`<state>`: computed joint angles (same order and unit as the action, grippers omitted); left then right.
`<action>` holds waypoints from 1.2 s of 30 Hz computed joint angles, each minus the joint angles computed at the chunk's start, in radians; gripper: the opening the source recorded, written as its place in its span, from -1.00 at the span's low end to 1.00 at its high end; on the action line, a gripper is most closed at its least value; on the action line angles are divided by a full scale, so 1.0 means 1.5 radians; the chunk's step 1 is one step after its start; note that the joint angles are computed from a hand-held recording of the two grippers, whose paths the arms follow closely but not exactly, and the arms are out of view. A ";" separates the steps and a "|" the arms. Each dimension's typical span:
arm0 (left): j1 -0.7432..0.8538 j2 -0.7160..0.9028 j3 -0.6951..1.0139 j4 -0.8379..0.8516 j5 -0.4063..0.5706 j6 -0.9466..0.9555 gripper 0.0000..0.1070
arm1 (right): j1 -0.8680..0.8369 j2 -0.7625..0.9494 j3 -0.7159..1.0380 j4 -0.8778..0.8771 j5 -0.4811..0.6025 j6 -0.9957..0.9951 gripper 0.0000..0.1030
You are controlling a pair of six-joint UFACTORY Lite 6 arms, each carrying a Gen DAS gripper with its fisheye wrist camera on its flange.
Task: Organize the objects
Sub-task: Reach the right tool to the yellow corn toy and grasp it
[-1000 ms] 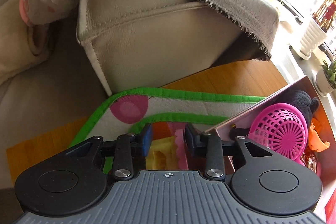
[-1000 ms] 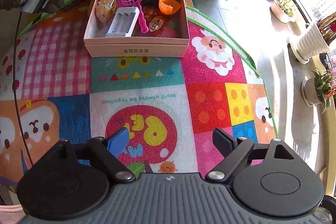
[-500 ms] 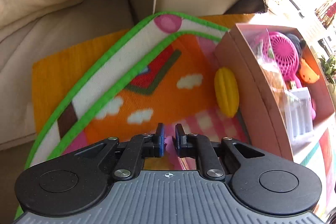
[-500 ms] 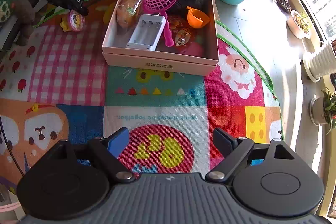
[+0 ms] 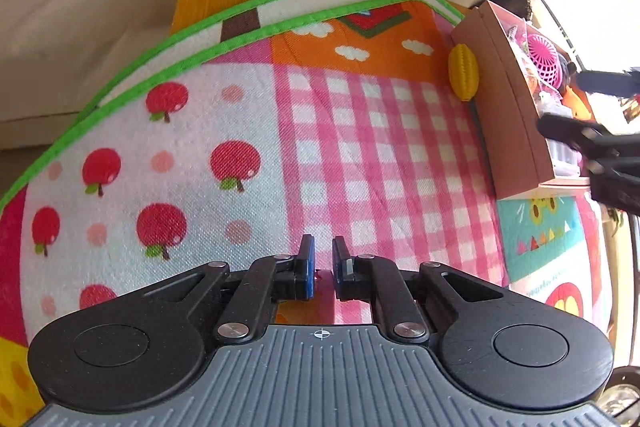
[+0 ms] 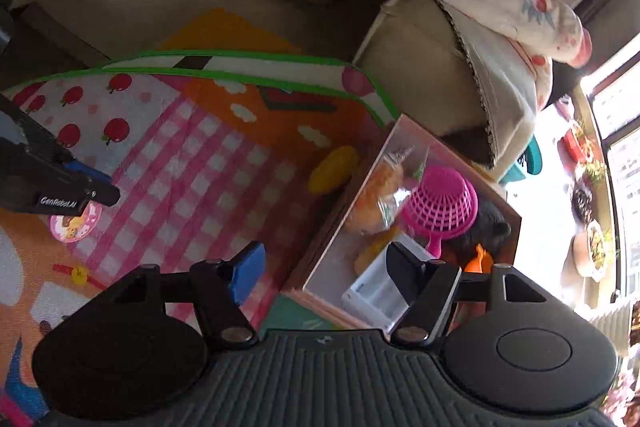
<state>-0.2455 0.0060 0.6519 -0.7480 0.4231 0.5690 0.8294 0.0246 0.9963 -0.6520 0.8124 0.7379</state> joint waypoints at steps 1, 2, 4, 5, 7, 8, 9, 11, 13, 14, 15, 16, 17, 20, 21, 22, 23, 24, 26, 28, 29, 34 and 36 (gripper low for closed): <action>0.012 -0.008 -0.012 -0.046 0.005 0.038 -0.79 | -0.003 0.052 0.033 -0.036 -0.008 -0.005 0.05; 0.022 -0.014 -0.021 -0.092 0.012 0.075 -0.79 | -0.004 0.112 0.071 -0.075 -0.015 -0.001 -0.03; 0.035 -0.037 -0.035 -0.123 0.028 0.100 -0.79 | -0.021 0.222 0.159 -0.112 -0.025 -0.008 -0.08; 0.038 -0.042 -0.040 -0.136 0.031 0.115 -0.79 | -0.035 0.279 0.212 -0.116 -0.027 -0.019 -0.08; 0.045 -0.047 -0.049 -0.155 0.036 0.127 -0.79 | -0.058 0.393 0.325 -0.118 -0.013 -0.048 -0.08; 0.048 -0.045 -0.052 -0.164 0.037 0.131 -0.79 | -0.067 0.451 0.386 -0.117 0.005 -0.065 -0.08; 0.050 -0.043 -0.051 -0.165 0.039 0.126 -0.79 | -0.076 0.514 0.452 -0.112 0.028 -0.087 -0.08; 0.047 -0.040 -0.048 -0.148 0.037 0.099 -0.79 | -0.090 0.598 0.546 -0.087 0.062 -0.131 -0.09; 0.046 -0.038 -0.045 -0.143 0.037 0.091 -0.79 | -0.093 0.611 0.548 -0.077 0.058 -0.134 -0.23; 0.047 -0.038 -0.046 -0.149 0.036 0.098 -0.79 | -0.089 0.599 0.529 -0.077 0.052 -0.128 -0.36; 0.047 -0.037 -0.044 -0.143 0.037 0.092 -0.79 | -0.084 0.577 0.498 -0.058 0.044 -0.130 -0.40; 0.050 -0.035 -0.042 -0.140 0.042 0.093 -0.79 | -0.079 0.552 0.462 -0.044 0.031 -0.128 -0.43; 0.052 -0.033 -0.041 -0.142 0.044 0.097 -0.79 | -0.070 0.516 0.412 -0.036 0.012 -0.118 -0.43; 0.066 -0.026 -0.046 -0.169 0.054 0.132 -0.79 | -0.036 0.403 0.258 0.005 -0.041 -0.094 -0.43; 0.068 -0.024 -0.052 -0.181 0.052 0.144 -0.79 | -0.021 0.361 0.202 0.022 -0.059 -0.081 -0.43; 0.068 -0.024 -0.056 -0.183 0.052 0.144 -0.79 | -0.006 0.324 0.153 0.026 -0.073 -0.064 -0.43; 0.064 -0.023 -0.060 -0.187 0.048 0.143 -0.79 | 0.021 0.277 0.089 0.025 -0.090 -0.037 -0.44; 0.059 -0.026 -0.066 -0.193 0.047 0.145 -0.79 | 0.048 0.245 0.045 0.027 -0.092 -0.013 -0.44; 0.044 -0.036 -0.080 -0.211 0.040 0.155 -0.79 | 0.100 0.180 -0.035 0.049 -0.090 0.032 -0.44; 0.021 -0.050 -0.091 -0.229 0.040 0.155 -0.79 | 0.143 0.123 -0.106 0.062 -0.083 0.088 -0.44; 0.008 -0.061 -0.097 -0.241 0.038 0.155 -0.79 | 0.161 0.089 -0.142 0.068 -0.082 0.116 -0.41; -0.058 -0.227 -0.173 -0.238 -0.009 0.066 -0.69 | 0.210 -0.088 -0.257 0.036 -0.070 0.178 -0.13; -0.077 -0.336 -0.207 -0.127 -0.047 -0.074 -0.68 | 0.209 -0.118 -0.266 -0.023 -0.074 0.182 0.19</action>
<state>-0.3611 -0.4983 0.3414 -0.9382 0.3533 0.4585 1.1426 -0.1520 0.5966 -0.6863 0.7014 1.0105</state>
